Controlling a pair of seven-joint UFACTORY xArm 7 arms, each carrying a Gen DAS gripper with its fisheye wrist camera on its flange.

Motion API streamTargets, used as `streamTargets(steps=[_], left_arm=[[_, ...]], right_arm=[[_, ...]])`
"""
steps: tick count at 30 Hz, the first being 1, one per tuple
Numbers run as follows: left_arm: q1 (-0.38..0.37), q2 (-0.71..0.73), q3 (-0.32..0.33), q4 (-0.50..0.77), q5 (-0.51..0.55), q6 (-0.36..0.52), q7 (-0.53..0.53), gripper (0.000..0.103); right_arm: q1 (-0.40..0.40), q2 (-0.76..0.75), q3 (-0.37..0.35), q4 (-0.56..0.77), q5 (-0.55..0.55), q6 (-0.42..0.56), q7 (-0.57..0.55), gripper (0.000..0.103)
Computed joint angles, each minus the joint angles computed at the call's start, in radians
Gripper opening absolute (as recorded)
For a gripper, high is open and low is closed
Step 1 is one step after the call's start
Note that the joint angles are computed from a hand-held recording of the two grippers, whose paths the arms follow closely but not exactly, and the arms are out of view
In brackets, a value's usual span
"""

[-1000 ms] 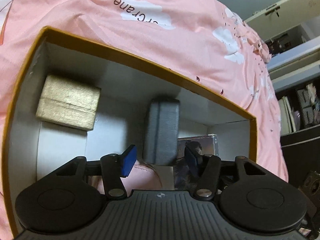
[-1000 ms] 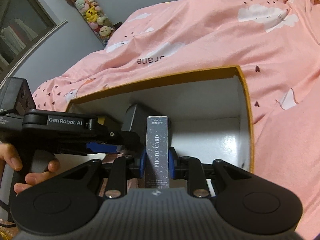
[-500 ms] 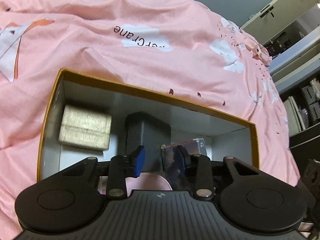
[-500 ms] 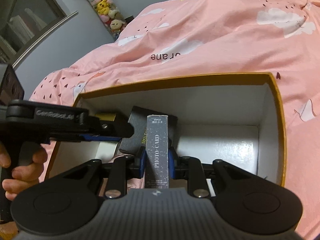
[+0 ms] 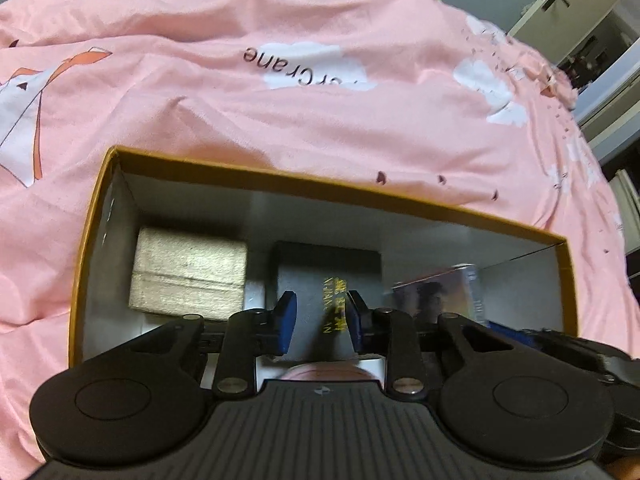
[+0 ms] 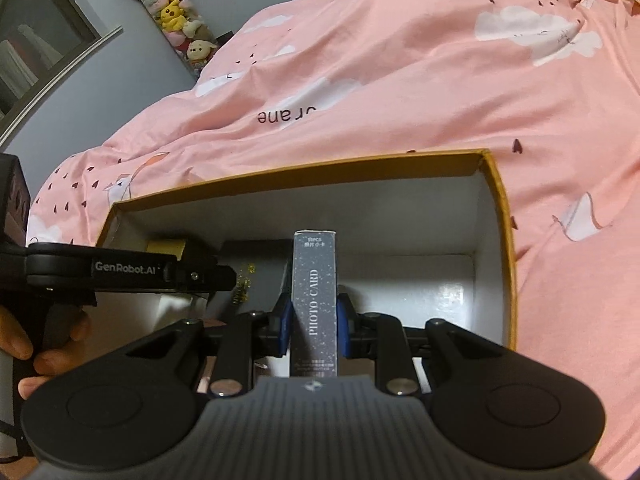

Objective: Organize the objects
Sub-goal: 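Lower the black book into the box and open the left gripper while the right lowers the card box, then lay the PHOTO CARD box flat in the box and open the right gripper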

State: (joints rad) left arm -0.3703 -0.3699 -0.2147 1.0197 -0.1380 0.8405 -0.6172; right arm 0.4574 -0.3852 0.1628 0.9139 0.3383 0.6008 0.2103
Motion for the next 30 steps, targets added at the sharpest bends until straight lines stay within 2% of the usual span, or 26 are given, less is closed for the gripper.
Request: streamTargets(steps=[5,9,17,21,27,30], left_arm=[[-0.010,-0.021,0.011,-0.006,-0.029,-0.009,0.022,0.033],[-0.006,-0.024,0.010,-0.008,-0.029,-0.010,0.025,0.033],[-0.009,-0.035,0.012,-0.039,-0.045,-0.020,0.032,0.033],[-0.013,-0.034,0.010,-0.046,-0.051,-0.026,0.034,0.033],[-0.016,-0.036,0.004,-0.051,-0.045,-0.020,0.031,0.033],[-0.018,-0.037,0.002,-0.052,-0.042,-0.020,0.031,0.033]], right_arm=[[0.014,0.034,0.000,0.021,0.027,-0.005,-0.006,0.024],[0.044,0.060,-0.024,0.036,0.120,-0.004,-0.044,0.024],[0.011,0.064,-0.009,0.022,0.130,-0.039,0.026,0.024],[0.044,0.088,-0.046,0.019,0.257,-0.062,-0.003,0.024],[0.012,0.120,-0.018,0.044,0.202,-0.006,0.047,0.025],[-0.013,0.130,0.010,0.071,0.105,0.030,0.087,0.033]])
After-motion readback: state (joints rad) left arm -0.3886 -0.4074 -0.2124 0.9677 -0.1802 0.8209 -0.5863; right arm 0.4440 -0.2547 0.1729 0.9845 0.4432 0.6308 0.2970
